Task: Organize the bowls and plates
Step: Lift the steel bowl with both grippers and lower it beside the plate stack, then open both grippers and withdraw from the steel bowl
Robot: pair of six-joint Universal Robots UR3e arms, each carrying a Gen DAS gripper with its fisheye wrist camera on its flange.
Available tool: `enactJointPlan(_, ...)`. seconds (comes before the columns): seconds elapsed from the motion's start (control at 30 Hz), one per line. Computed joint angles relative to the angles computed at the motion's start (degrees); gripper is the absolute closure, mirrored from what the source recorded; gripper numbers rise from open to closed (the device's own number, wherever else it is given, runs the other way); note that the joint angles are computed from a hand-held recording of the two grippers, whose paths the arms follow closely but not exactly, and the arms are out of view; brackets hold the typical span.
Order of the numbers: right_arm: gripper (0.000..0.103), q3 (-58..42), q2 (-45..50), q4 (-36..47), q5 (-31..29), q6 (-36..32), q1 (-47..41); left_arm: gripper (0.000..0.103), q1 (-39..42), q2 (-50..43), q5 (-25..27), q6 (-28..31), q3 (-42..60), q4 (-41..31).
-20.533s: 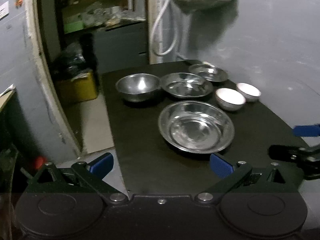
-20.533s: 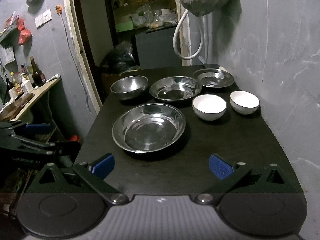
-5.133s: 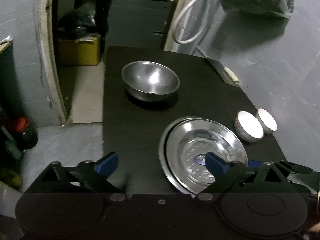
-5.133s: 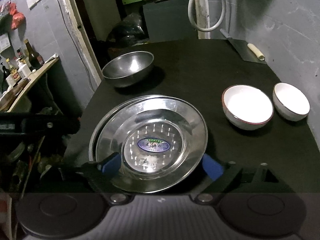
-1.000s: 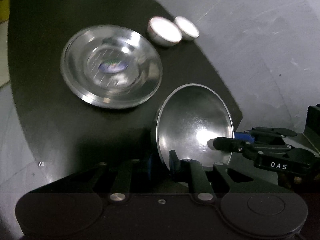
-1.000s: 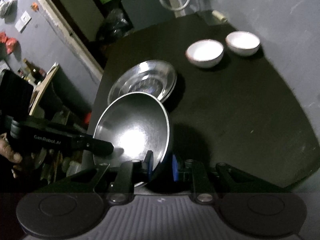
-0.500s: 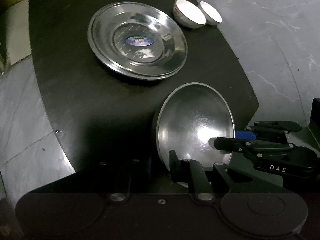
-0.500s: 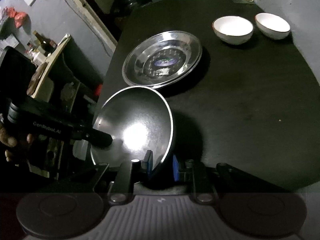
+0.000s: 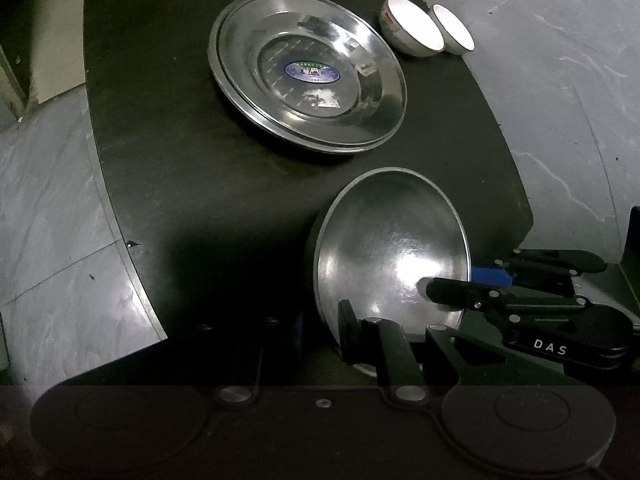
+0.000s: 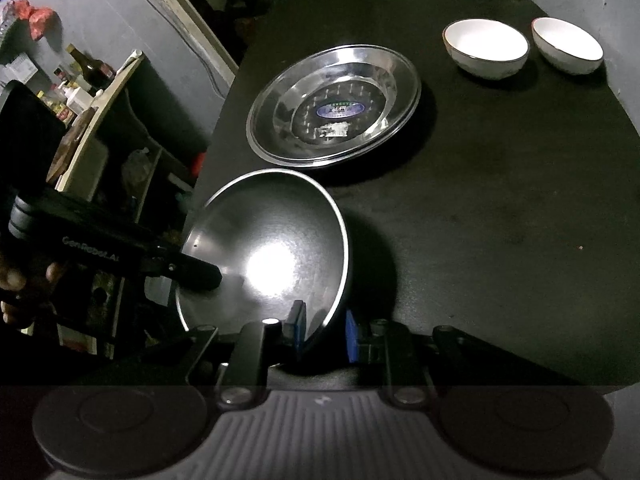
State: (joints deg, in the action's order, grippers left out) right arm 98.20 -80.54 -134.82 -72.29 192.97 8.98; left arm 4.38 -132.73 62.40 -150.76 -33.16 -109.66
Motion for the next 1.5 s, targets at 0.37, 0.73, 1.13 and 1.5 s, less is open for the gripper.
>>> enactJointPlan(0.37,0.073,-0.40,0.39,-0.20,0.64,-0.60,-0.04,0.085,-0.30,0.86,1.06,-2.05,-1.22,2.68)
enactJointPlan(0.73,0.065,-0.66,-0.52,-0.29,-0.83,-1.30,0.14,0.080,-0.48,4.95,2.30,-3.09,-6.00,8.88)
enactJointPlan(1.13,0.029,6.12,-5.94,-10.54,-5.54,3.93,-0.89,0.041,0.04,4.41,1.80,-7.62,-0.57,14.67)
enactJointPlan(1.5,0.000,9.49,-6.47,-20.16,-8.45,5.12,-1.40,0.001,-1.69,3.23,3.37,-10.64,1.82,16.98)
